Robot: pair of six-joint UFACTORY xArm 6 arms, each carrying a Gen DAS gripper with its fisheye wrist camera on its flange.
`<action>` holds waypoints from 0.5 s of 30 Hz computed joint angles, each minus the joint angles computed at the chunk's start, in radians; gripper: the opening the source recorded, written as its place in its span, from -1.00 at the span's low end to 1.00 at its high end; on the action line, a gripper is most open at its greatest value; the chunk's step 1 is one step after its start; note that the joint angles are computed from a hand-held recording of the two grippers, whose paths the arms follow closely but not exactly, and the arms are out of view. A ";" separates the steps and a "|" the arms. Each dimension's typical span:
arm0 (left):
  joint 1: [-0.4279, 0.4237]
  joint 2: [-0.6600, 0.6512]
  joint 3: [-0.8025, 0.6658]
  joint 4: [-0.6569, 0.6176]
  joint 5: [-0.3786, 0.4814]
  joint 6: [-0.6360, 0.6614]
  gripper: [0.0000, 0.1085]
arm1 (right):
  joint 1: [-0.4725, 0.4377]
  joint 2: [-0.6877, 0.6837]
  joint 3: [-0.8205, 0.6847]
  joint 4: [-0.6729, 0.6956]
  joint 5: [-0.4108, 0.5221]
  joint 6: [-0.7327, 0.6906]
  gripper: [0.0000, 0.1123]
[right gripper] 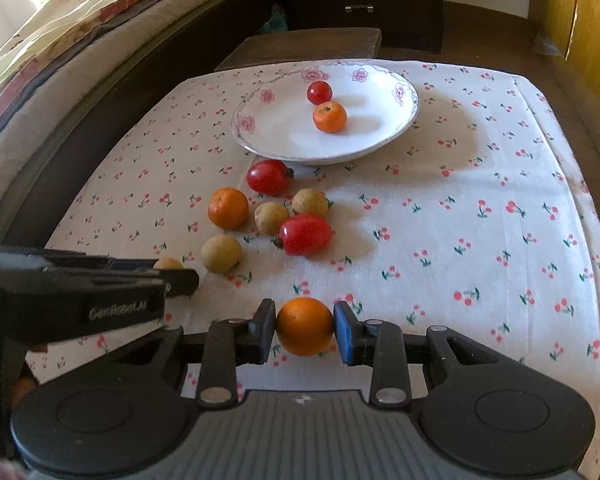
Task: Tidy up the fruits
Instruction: 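Grasp a brown kiwi with the left gripper while the right holds the orange, then carry the kiwi and orange over the white bowl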
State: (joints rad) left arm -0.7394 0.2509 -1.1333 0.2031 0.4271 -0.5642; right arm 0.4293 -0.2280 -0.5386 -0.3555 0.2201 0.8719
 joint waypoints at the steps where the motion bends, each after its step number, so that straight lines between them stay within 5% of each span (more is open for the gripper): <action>1: -0.006 -0.011 0.016 -0.001 -0.008 0.002 -0.36 | 0.004 -0.007 0.005 -0.002 0.006 0.004 -0.41; 15: -0.054 -0.045 0.091 0.039 -0.060 -0.018 -0.23 | 0.026 -0.024 0.033 -0.027 0.036 0.022 -0.41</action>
